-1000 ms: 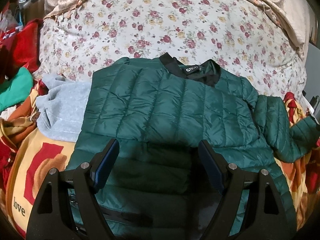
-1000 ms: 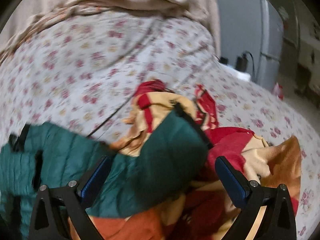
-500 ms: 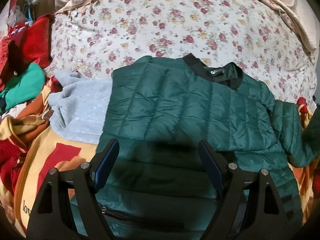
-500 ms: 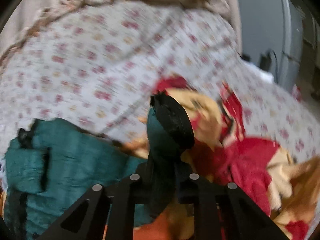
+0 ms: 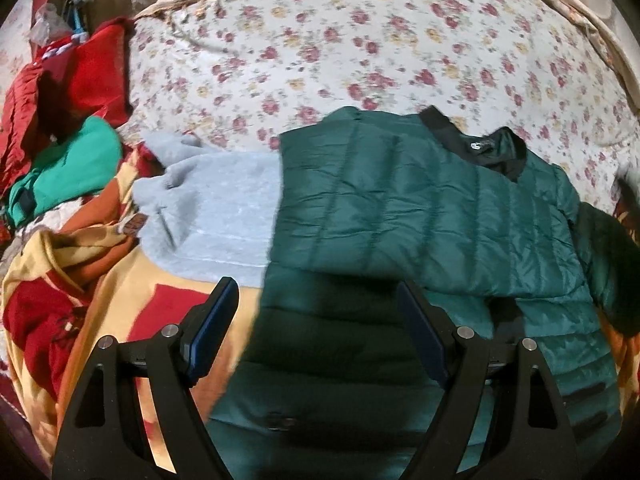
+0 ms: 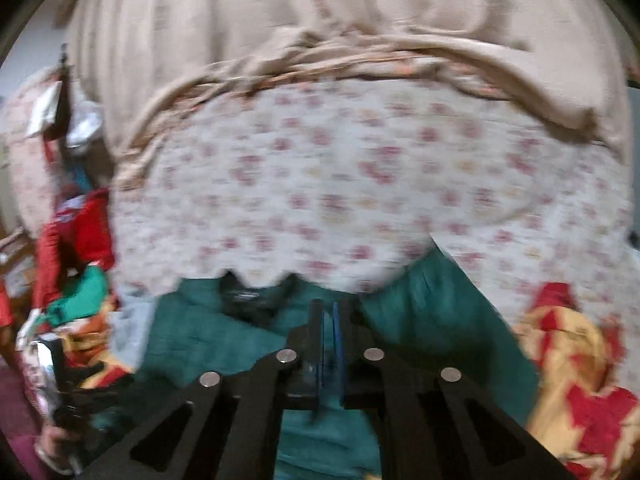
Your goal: Fold large clothes
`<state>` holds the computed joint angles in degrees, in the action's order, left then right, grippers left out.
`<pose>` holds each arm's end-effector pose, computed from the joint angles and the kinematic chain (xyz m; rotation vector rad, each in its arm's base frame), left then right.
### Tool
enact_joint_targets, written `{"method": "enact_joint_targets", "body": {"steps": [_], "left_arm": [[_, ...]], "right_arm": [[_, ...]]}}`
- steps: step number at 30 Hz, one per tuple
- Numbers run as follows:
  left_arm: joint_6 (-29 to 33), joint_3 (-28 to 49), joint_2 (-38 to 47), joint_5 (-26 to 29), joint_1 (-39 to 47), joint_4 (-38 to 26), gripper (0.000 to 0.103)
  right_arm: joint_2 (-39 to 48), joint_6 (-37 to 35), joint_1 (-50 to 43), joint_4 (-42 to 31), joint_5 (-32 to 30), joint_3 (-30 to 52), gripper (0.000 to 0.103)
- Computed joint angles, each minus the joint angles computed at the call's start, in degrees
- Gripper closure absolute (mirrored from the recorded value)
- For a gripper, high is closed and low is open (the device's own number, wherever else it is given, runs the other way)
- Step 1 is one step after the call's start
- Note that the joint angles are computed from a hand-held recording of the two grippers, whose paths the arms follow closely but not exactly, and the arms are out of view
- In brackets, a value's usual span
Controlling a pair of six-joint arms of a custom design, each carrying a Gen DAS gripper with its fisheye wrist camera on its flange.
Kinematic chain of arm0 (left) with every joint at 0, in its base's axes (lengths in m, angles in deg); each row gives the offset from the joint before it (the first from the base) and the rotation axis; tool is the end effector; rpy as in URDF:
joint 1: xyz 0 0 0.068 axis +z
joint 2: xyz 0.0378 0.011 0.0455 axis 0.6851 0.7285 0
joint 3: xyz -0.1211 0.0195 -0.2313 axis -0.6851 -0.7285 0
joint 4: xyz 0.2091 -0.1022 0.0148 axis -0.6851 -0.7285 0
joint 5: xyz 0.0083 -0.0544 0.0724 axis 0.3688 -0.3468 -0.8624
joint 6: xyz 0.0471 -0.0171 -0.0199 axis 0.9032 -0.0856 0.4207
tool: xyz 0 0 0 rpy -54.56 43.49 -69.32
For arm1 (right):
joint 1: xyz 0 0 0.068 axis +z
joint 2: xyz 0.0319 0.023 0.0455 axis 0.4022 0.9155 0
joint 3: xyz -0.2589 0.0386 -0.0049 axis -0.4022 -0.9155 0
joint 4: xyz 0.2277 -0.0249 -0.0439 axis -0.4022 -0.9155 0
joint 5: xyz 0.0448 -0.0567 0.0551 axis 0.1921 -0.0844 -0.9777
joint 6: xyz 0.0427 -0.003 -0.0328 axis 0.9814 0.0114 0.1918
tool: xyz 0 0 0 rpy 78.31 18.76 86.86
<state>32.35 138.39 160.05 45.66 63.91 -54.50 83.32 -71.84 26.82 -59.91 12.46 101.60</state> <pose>0.3064 0.1077 0.2193 -0.1240 2.3444 0.0154 0.3008 0.0234 0.3370 -0.1054 2.0845 0.2836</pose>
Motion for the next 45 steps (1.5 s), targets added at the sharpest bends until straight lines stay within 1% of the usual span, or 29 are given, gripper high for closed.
{"method": "enact_joint_targets", "body": {"steps": [2,4,7,9,11,12,13,14,15,16,18,19,21,22,25,28,31,34,35,38,39,40,41,42,43,44,45], "left_arm": [[0.46,0.83,0.78,0.34,1.54,-0.34,0.022],[1.02,1.77,1.78,1.02,3.34,-0.79,0.022],[2.34,2.31,2.77,2.15,5.67,-0.74,0.022],[2.98,2.61,3.32,2.69,6.59,-0.73,0.022],[3.03,3.04,4.06,3.74,7.58,-0.89,0.022],[2.89,3.22,4.38,4.26,7.94,-1.00,0.022],[2.70,3.36,4.58,4.49,8.04,-1.08,0.022],[2.48,3.60,4.99,4.90,8.25,-1.22,0.022],[2.33,3.68,5.17,5.03,8.24,-1.28,0.022],[2.19,3.80,5.39,5.09,8.18,-1.30,0.022],[1.84,3.86,5.68,5.14,7.90,-1.23,0.022],[1.69,3.92,5.75,5.12,7.73,-1.26,0.022],[1.52,3.70,5.64,5.08,7.14,-1.15,0.022],[1.53,3.70,5.66,5.03,6.97,-1.08,0.022],[1.27,3.47,5.65,4.41,5.85,-0.69,0.022],[0.82,3.54,5.77,3.72,4.89,-0.72,0.022],[0.39,3.31,5.60,2.86,3.96,-0.58,0.022],[0.49,3.18,5.41,1.83,3.23,-0.68,0.022],[0.56,3.10,5.25,1.57,3.06,-0.72,0.022],[0.76,2.85,4.70,1.23,2.94,-0.70,0.022],[0.83,2.90,4.60,1.31,3.05,-0.82,0.022],[0.95,2.90,4.56,1.47,3.24,-0.83,0.022],[1.08,2.94,4.50,1.64,3.48,-0.85,0.022],[1.23,3.07,4.53,1.79,3.85,-0.85,0.022],[1.34,3.35,4.70,1.89,4.13,-0.96,0.022],[1.46,3.75,4.93,2.01,4.48,-1.20,0.022],[1.48,4.21,5.17,2.10,4.82,-1.47,0.022]], "right_arm": [[4.60,0.98,6.70,-0.31,3.57,3.91,0.099],[7.84,1.63,11.04,-0.32,6.22,6.29,0.099],[12.11,3.70,14.92,-1.01,8.39,9.37,0.099],[14.34,4.63,14.76,-2.72,6.74,10.75,0.099],[14.15,4.26,13.28,-3.89,5.38,9.61,0.096],[13.11,3.70,12.24,-4.47,5.54,8.43,0.086],[11.68,2.90,10.81,-4.97,5.90,6.92,0.065],[9.59,2.01,9.13,-4.54,6.33,4.46,0.055],[7.83,1.25,7.57,-4.37,6.69,2.76,0.043],[5.68,0.36,5.65,-3.99,7.53,0.49,0.037],[1.55,-1.24,0.67,-3.75,8.11,-3.54,0.036],[0.06,-1.71,-1.82,-3.76,7.95,-5.10,0.034],[-2.47,-2.38,-8.32,-3.69,6.65,-8.48,0.029],[-3.48,-2.42,-12.13,-3.40,5.45,-10.43,0.029],[-4.70,-2.98,-21.98,-1.28,0.85,-16.00,0.029],[-3.43,-5.40,-26.32,0.92,-1.01,-20.08,0.029],[-1.35,-8.18,-23.82,3.48,-2.19,-22.92,0.029],[2.29,-9.06,-17.83,7.46,0.72,-23.76,0.029],[4.82,-8.45,-15.88,9.48,1.96,-23.15,0.029],[12.55,-5.46,-13.85,14.05,3.23,-20.15,0.029],[14.61,-4.38,-13.64,14.73,3.30,-18.92,0.036],[16.49,-3.46,-14.34,15.18,2.02,-17.80,0.059],[17.84,-2.51,-15.87,15.00,-1.54,-16.60,0.066],[18.12,-1.57,-16.12,14.91,-2.64,-15.94,0.075],[17.21,-0.91,-16.76,14.70,-4.02,-15.90,0.082],[15.52,-0.45,-17.36,14.38,-5.60,-16.13,0.091],[13.99,-0.01,-17.52,14.24,-6.85,-16.45,0.094]]}}
